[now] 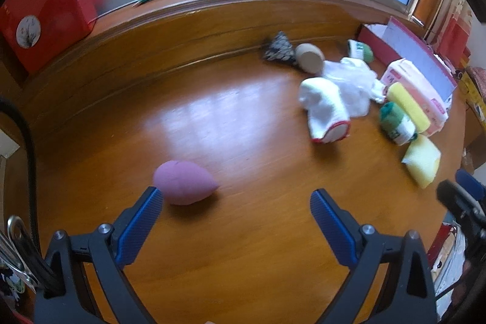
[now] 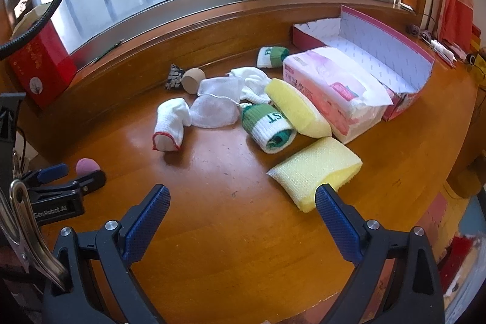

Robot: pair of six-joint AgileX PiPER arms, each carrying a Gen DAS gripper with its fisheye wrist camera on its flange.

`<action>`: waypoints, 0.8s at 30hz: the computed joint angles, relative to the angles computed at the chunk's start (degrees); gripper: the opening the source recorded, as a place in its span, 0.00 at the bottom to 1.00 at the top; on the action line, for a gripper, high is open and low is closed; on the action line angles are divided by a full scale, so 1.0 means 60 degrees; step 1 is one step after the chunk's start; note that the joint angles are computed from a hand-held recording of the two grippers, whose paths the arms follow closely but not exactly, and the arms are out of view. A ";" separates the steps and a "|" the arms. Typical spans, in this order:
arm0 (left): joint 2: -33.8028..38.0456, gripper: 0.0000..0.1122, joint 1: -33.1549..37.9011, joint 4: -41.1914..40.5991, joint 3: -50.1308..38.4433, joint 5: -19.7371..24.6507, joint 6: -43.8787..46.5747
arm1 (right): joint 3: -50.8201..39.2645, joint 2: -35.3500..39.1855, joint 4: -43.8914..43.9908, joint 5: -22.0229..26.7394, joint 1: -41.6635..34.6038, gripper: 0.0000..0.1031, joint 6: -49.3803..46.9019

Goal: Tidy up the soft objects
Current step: 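Reach the left gripper to the pink egg sponge and grasp it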

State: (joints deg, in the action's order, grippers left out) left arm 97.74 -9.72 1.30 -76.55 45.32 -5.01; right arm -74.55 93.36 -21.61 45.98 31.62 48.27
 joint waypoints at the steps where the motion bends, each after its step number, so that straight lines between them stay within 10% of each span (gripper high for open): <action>1: 0.0015 0.87 0.0116 -0.0077 0.0038 -0.0029 0.0097 | 0.0025 -0.0005 0.0022 -0.0010 -0.0026 0.96 0.0021; 24: 0.0704 0.48 0.0825 -0.0232 0.0336 -0.1065 0.0715 | 0.0005 0.0288 0.0160 0.0268 -0.0251 0.96 -0.0066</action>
